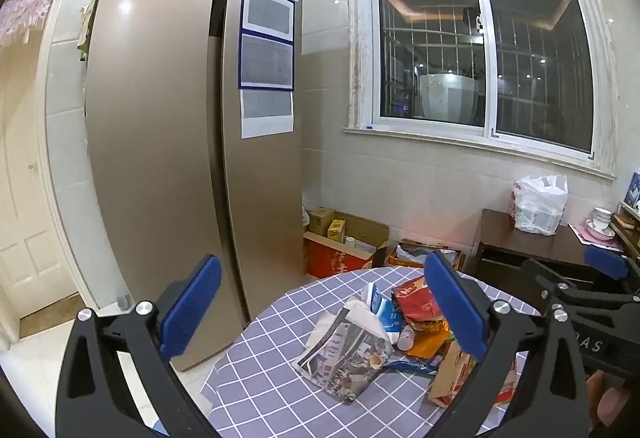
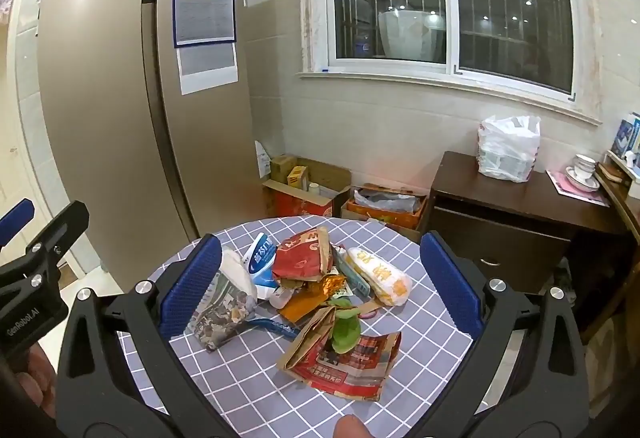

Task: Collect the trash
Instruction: 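Reach both grippers toward the trash pile on the table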

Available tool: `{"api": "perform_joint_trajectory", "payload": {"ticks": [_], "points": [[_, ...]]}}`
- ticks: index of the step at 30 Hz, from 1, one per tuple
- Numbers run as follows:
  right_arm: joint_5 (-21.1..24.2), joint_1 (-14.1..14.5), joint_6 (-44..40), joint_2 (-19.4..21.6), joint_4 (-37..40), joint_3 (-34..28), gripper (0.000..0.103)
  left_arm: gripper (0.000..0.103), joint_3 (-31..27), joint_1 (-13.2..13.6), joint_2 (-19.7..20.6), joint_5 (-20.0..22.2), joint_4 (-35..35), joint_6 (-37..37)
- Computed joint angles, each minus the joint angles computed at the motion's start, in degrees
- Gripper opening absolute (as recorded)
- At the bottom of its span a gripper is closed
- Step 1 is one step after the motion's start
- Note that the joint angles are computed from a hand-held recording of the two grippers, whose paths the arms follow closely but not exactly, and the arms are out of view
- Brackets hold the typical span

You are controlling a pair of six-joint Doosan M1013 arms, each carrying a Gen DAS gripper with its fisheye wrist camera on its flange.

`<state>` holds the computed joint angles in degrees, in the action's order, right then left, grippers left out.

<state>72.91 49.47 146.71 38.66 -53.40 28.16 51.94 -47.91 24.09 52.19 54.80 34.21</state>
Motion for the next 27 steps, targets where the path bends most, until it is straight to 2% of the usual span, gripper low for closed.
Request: {"api": "perform_joint_trajectory", "payload": {"ticks": [7,13,15,23,27], "points": [[-0.5,0.1,-0.3,-0.8,0.4,1.1,0.097,0.099,1.0,0.2,-0.5,-0.8,0.0,-0.8],[0.1,0.1,-0.7,0.7,0.6,-1.1,0.097,0.099,1.0,0.1,-0.5,-0.8,-0.1,-0.9],[-0.8,0.0,-0.4,-0.2,0.3,0.7,0.097,0.099,1.0,0.1,-0.5,-0.9,-0.1,-1.0],[-1.0,0.0,0.4,-0.3,-0.3,1.3,0.097,0.099,1.1,0.7,-0.3,-0.4,-2.0,-0.7],[-0.7,-0.6,2.9,-2.1,0.3,5.0,0.097,0.099,1.7,1.4,-0.2,0.7,-3.6,-0.2]]}}
